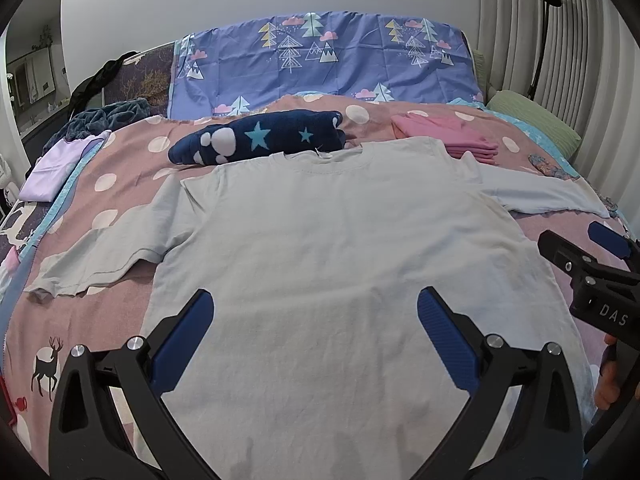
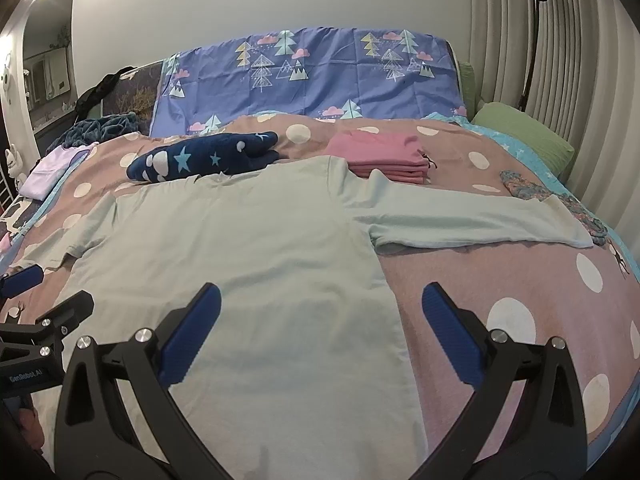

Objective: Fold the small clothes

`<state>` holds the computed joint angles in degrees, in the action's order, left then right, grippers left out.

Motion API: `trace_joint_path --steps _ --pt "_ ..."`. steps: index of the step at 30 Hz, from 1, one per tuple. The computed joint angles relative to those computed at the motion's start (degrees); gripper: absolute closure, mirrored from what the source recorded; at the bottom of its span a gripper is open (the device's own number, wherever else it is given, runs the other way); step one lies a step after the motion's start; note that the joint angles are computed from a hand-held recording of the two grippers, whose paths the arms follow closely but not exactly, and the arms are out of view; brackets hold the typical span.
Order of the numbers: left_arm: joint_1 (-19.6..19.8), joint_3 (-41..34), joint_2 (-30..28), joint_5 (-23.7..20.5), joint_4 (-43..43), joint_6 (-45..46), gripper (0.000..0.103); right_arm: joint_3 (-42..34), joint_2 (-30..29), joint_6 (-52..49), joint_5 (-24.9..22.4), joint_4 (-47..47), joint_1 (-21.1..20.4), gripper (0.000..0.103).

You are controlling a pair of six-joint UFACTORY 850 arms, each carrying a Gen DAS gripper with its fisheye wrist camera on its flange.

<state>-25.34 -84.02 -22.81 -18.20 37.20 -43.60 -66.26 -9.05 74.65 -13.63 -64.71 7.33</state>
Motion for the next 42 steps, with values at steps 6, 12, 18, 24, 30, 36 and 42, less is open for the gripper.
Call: trace_joint_path --steps 6,12,18,24,30,36,42 --pt "-0.05 0.21 0.02 0.25 -0.11 0.04 0.001 0.04 -0.04 0.14 -0.04 -0.14 -0.04 0.002" --pt "-0.17 0.19 -0.04 0.20 -0.12 -0.14 0.001 -0.09 -0.44 -0.02 -0.36 0.10 0.13 0.002" --pt "-0.47 0.05 -0.38 0.02 -0.70 -0.21 0.001 -0.67 -1.19 -3.54 -0.45 2.87 0.14 0.002" --pt "0.39 -0.30 -0.61 0.77 -6.89 5.05 0.001 -1.03 -1.54 -4.35 -0.59 3.62 0.23 0.002" --pt "0.92 -0.36 -0.67 2.13 -12.10 10.21 0.001 -1.35 -2.11 -4.62 -0.62 3.86 0.37 0.002" --pt "1.61 -1.04 -1.07 2.52 -20.60 18.06 0.001 -1.59 -2.38 -3.65 0.31 3.01 0.34 0.002" --pt "2.26 -1.56 -1.54 2.43 -25.27 22.12 0.001 -1.81 -2.70 -3.36 0.90 2.48 0.53 0.002"
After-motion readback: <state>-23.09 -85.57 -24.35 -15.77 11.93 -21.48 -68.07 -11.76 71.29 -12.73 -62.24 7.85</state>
